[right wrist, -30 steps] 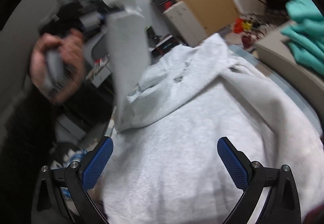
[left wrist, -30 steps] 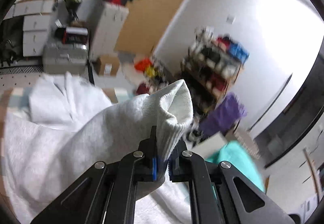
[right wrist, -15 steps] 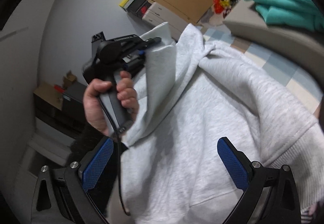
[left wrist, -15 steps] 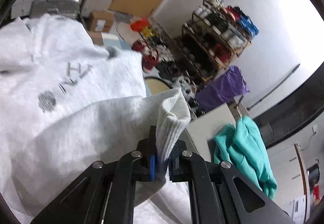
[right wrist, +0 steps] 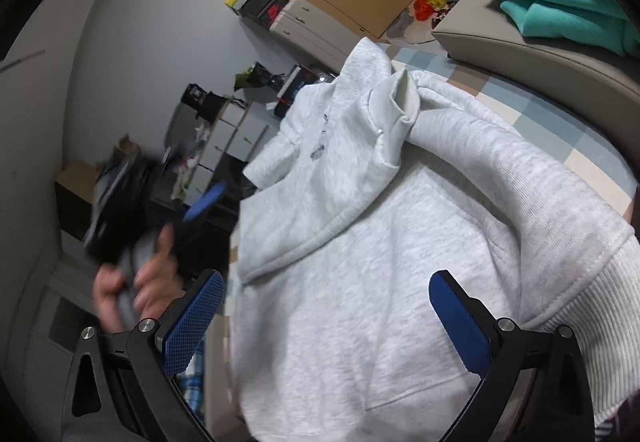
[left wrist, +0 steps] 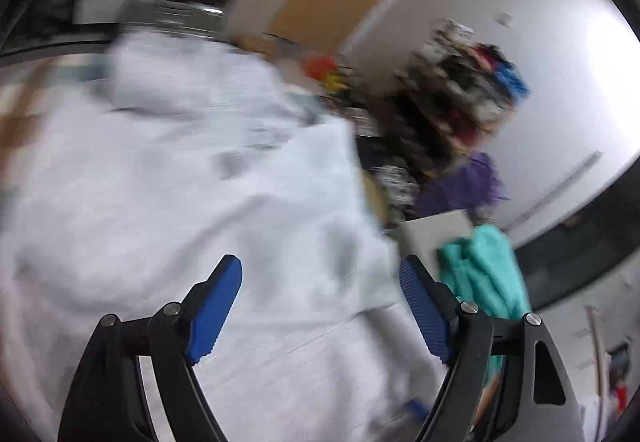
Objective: Fold large clothes
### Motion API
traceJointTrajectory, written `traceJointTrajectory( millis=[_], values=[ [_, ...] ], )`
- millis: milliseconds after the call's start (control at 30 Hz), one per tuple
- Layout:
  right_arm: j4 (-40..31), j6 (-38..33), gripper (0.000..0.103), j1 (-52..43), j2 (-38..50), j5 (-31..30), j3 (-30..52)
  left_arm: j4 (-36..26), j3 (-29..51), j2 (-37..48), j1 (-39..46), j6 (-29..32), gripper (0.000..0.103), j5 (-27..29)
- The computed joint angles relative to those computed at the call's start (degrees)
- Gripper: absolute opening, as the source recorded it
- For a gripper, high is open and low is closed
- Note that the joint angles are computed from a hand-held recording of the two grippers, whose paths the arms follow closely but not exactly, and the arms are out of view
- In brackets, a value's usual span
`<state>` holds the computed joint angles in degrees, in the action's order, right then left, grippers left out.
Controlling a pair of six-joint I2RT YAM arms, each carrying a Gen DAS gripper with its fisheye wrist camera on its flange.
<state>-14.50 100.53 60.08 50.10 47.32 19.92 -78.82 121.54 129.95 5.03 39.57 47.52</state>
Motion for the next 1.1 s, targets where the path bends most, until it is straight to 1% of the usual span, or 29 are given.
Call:
traceJointTrajectory(
  millis=[33, 67, 100, 167, 200, 233, 267, 300, 333, 367, 400, 467, 500, 533, 567, 633, 667, 733, 767, 800, 833, 867, 900, 933, 967, 1000, 1033, 1100],
  values=[
    [-1.03, -1.12, 0.103, -0.81, 0.99, -0.88, 1.38, 1.69, -3.89, -2.52, 1.94, 1.30, 0.078, -0.30],
    [-1.92, -2.78, 0.103, -1.77, 1.86, -1.89, 2.84, 5.43, -9.85, -6.56, 4.42, 1.98, 0.078, -0.67],
    [-2.71, -5.65, 0.103, -3.20, 2.64, -3.33, 4.58, 8.08, -15.96, -10.90, 8.38, 4.75, 0.078, 1.15],
    [-5.66, -16.14, 0.103, -8.44, 4.23, -7.84, 10.20, 10.17, -22.74, -15.60, 13.95, 9.20, 0.080, 4.43],
    [-7.81, -23.46, 0.103, -12.32, 5.94, -10.90, 14.39, 10.55, -25.19, -17.07, 16.79, 11.53, 0.082, 6.39],
    [-8.41, -29.78, 0.103, -15.88, 7.26, -13.57, 16.99, 10.99, -26.52, -17.73, 18.58, 12.32, 0.087, 7.57],
    [-8.99, -36.04, 0.103, -19.81, 9.22, -16.58, 20.04, 11.36, -27.83, -17.98, 20.68, 13.30, 0.088, 9.21],
    [-10.17, -41.82, 0.103, -23.98, 11.83, -19.52, 23.50, 12.34, -28.80, -17.68, 22.39, 13.14, 0.088, 10.82],
    [-13.37, -46.43, 0.103, -28.74, 16.11, -22.55, 28.48, 14.96, -30.05, -17.54, 22.67, 11.38, 0.088, 11.02],
    [-16.62, -50.84, 0.103, -33.62, 21.17, -26.07, 33.95, 15.86, -30.46, -16.92, 23.02, 11.36, 0.088, 10.32],
    [-18.29, -55.67, 0.103, -38.36, 26.18, -29.60, 38.81, 16.79, -29.99, -16.08, 22.36, 10.55, 0.088, 9.35],
    [-20.90, -62.95, 0.103, -44.97, 35.66, -34.39, 46.82, 16.32, -27.79, -13.77, 21.31, 10.84, 0.088, 7.24],
    [-23.43, -65.85, 0.103, -47.56, 40.91, -36.47, 51.41, 15.75, -26.36, -12.63, 20.55, 10.39, 0.088, 6.55],
    [-27.44, -68.32, 0.102, -50.15, 48.01, -38.08, 57.58, 13.96, -24.55, -11.22, 20.97, 11.13, 0.088, 6.28],
    [-29.62, -69.56, 0.101, -51.71, 52.26, -39.60, 61.01, 12.13, -22.39, -9.56, 20.57, 11.17, 0.088, 5.80],
    [-33.69, -72.10, 0.099, -54.15, 60.36, -41.31, 67.70, 7.68, -19.36, -7.36, 21.40, 14.45, 0.088, 4.85],
    [-34.84, -73.22, 0.099, -54.49, 62.50, -40.95, 69.50, 7.57, -18.58, -6.98, 21.17, 14.81, 0.088, 4.05],
    [-35.42, -75.93, 0.097, -54.64, 66.02, -39.77, 71.39, 10.82, -20.37, -8.44, 21.77, 14.35, 0.088, 3.39],
    [-34.58, -77.20, 0.096, -54.78, 66.49, -40.13, 70.98, 15.00, -22.26, -9.87, 22.14, 11.81, 0.088, 3.17],
    [-34.37, -78.40, 0.093, -54.93, 67.25, -40.04, 71.08, 17.05, -22.84, -10.21, 22.77, 9.99, 0.088, 3.88],
    [-35.02, -79.39, 0.088, -54.77, 68.72, -39.12, 71.81, 16.56, -22.10, -9.66, 23.26, 9.90, 0.088, 4.62],
    [-34.81, -80.10, 0.085, -54.79, 69.21, -39.52, 71.61, 14.72, -19.95, -8.39, 23.40, 10.03, 0.088, 5.04],
    [-34.85, -80.66, 0.082, -54.96, 69.98, -40.63, 71.81, 13.56, -18.31, -7.27, 23.40, 9.72, 0.088, 5.08],
    [-35.63, -81.34, 0.076, -55.17, 71.25, -42.12, 72.70, 13.46, -17.74, -6.61, 23.40, 9.40, 0.088, 4.97],
    [-35.56, -82.17, 0.072, -55.10, 71.72, -42.38, 72.43, 13.29, -17.11, -6.00, 23.24, 8.80, 0.088, 4.58],
    [-35.42, -82.54, 0.056, -54.65, 71.83, -40.94, 71.75, 12.55, -16.21, -5.25, 23.00, 8.12, 0.088, 4.10],
    [-35.18, -82.72, 0.031, -54.43, 71.61, -40.12, 71.17, 11.43, -15.15, -4.33, 22.87, 8.18, 0.088, 3.88],
    [-34.09, -83.19, 0.004, -53.89, 70.16, -37.74, 69.36, 7.93, -12.69, -2.31, 22.48, 8.47, 0.088, 3.55]
  ],
)
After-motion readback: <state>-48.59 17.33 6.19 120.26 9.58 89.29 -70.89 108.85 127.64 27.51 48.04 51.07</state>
